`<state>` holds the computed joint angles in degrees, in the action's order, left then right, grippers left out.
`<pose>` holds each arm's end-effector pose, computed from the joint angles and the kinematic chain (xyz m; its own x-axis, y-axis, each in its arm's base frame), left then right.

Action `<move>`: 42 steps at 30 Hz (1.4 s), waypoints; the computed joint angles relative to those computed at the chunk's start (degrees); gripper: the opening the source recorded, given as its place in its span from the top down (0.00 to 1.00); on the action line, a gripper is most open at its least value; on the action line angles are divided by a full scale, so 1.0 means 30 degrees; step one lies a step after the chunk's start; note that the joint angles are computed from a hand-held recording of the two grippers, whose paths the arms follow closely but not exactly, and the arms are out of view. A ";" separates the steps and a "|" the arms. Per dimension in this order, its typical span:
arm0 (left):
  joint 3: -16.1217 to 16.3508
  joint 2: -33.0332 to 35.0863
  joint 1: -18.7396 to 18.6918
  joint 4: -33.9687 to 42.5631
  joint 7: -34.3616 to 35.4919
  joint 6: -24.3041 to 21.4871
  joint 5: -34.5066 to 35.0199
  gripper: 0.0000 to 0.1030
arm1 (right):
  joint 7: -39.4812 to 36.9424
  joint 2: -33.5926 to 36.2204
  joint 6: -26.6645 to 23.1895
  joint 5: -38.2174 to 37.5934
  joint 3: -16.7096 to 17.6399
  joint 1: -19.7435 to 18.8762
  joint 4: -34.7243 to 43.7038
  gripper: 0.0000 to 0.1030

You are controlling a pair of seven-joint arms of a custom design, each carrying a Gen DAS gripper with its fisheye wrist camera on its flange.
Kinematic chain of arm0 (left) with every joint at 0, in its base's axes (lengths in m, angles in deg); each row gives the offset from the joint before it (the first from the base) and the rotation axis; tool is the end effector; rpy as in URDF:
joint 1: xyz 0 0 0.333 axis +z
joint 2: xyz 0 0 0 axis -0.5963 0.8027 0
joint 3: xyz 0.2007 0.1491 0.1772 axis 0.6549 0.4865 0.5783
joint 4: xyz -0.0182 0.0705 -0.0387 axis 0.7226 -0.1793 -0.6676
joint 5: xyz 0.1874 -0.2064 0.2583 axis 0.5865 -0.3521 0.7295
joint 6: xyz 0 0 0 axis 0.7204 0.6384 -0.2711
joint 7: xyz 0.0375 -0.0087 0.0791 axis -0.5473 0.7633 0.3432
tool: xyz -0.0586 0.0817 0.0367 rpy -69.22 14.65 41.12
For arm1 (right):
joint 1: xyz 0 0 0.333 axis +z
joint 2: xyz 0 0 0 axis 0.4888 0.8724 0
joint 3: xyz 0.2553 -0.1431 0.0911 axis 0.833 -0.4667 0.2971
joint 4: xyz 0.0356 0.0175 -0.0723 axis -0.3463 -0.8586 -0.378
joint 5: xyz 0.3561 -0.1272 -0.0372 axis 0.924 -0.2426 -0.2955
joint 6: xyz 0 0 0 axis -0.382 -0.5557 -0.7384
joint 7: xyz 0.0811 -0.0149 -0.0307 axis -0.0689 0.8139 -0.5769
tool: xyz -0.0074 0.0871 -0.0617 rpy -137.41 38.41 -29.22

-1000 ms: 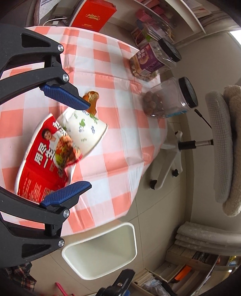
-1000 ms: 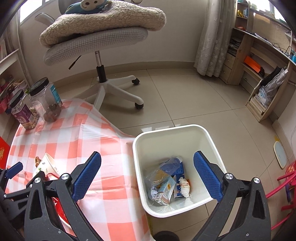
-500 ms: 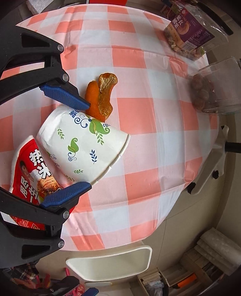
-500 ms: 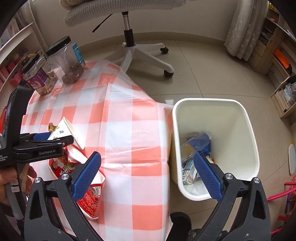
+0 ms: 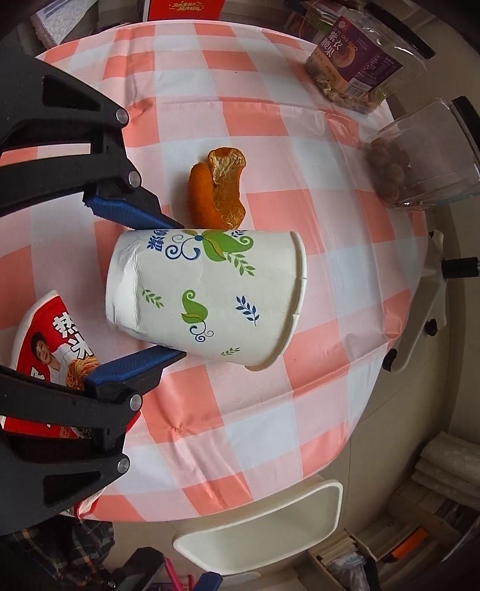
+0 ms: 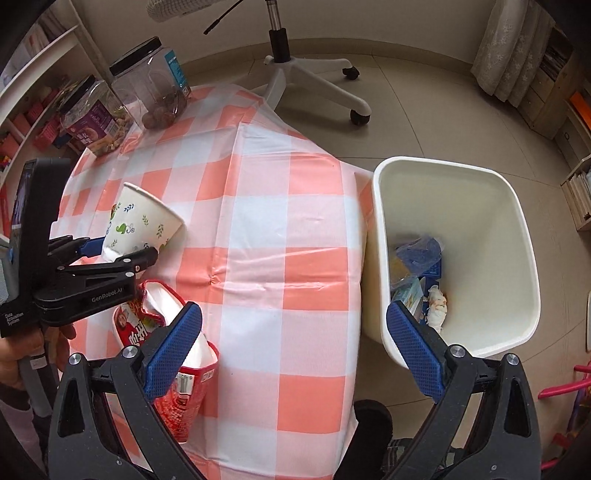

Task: Collect trash
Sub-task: 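Grasp the white paper cup with the left gripper while the right gripper grasps the red snack bag, then carry the red snack bag and white paper cup over the white bin and release both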

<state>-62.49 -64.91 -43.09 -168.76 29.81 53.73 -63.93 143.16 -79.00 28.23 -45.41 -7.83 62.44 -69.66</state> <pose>0.5015 -0.1364 0.5345 -0.6206 -0.7841 -0.0058 -0.7463 0.5929 -0.3025 0.3658 0.3954 0.5746 -0.3730 -0.9213 -0.1096 -0.8468 0.3864 -0.3655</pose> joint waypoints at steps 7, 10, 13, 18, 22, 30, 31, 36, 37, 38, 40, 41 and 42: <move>0.0935 -0.1484 0.0421 -0.0119 0.0379 0.0853 -0.1682 0.43 | -0.3358 0.0092 0.5376 0.5540 -0.0628 0.0164 -0.1810 0.07; 0.1451 -0.1607 0.0894 0.0351 0.0109 0.0610 -0.2232 0.43 | -0.4038 0.1375 0.5207 0.5992 -0.0386 0.0393 -0.0835 0.07; 0.1920 -0.1926 0.1429 0.0469 -0.0186 0.0065 -0.2795 0.43 | -0.4247 0.2482 0.5489 0.6211 -0.0333 0.0689 -0.0189 0.29; 0.2482 -0.2730 0.2186 -0.0198 -0.0021 0.0296 -0.3188 0.43 | -0.4039 0.3956 0.6195 0.5239 -0.0506 0.1260 0.1295 0.55; 0.2860 -0.2821 0.2859 -0.0498 -0.0277 0.0864 -0.3084 0.43 | -0.3248 0.5189 0.5962 0.2739 -0.0853 0.1920 0.3485 0.66; 0.3469 -0.2717 0.4105 -0.0758 -0.0541 0.2093 -0.2835 0.43 | -0.3353 0.8062 0.4752 -0.0965 -0.1941 0.3573 0.8533 0.70; 0.3505 -0.2739 0.4233 -0.0831 -0.0629 0.2339 -0.2804 0.43 | -0.3362 0.8531 0.4381 -0.1591 -0.2142 0.3893 0.9399 0.70; 0.3339 -0.3200 0.4793 -0.1925 -0.1325 0.4603 -0.1915 0.43 | -0.3313 1.0071 0.2353 -0.4394 -0.3285 0.5401 1.2597 0.70; 0.3268 -0.3313 0.4847 -0.2206 -0.1472 0.5125 -0.1659 0.43 | -0.3318 1.0262 0.2018 -0.4903 -0.3495 0.5667 1.2987 0.70; 0.3206 -0.3416 0.4881 -0.2485 -0.1616 0.5614 -0.1409 0.43 | -0.3366 1.0461 0.1663 -0.5358 -0.3681 0.5901 1.3371 0.70; 0.3122 -0.3576 0.4867 -0.2908 -0.1934 0.6288 -0.1020 0.42 | -0.3441 1.0752 0.0958 -0.6073 -0.3979 0.6286 1.3885 0.70; 0.3119 -0.3632 0.4810 -0.3041 -0.2078 0.6437 -0.0935 0.42 | -0.3447 1.0878 0.0567 -0.6370 -0.4107 0.6454 1.4093 0.70; 0.3102 -0.3676 0.4749 -0.3121 -0.2228 0.6516 -0.0851 0.42 | -0.3464 1.1006 0.0212 -0.6630 -0.4219 0.6591 1.4302 0.70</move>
<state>-53.18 -75.94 -28.84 -178.13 23.13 73.28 -66.48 132.77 -45.98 28.87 -65.30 -20.48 82.21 -26.76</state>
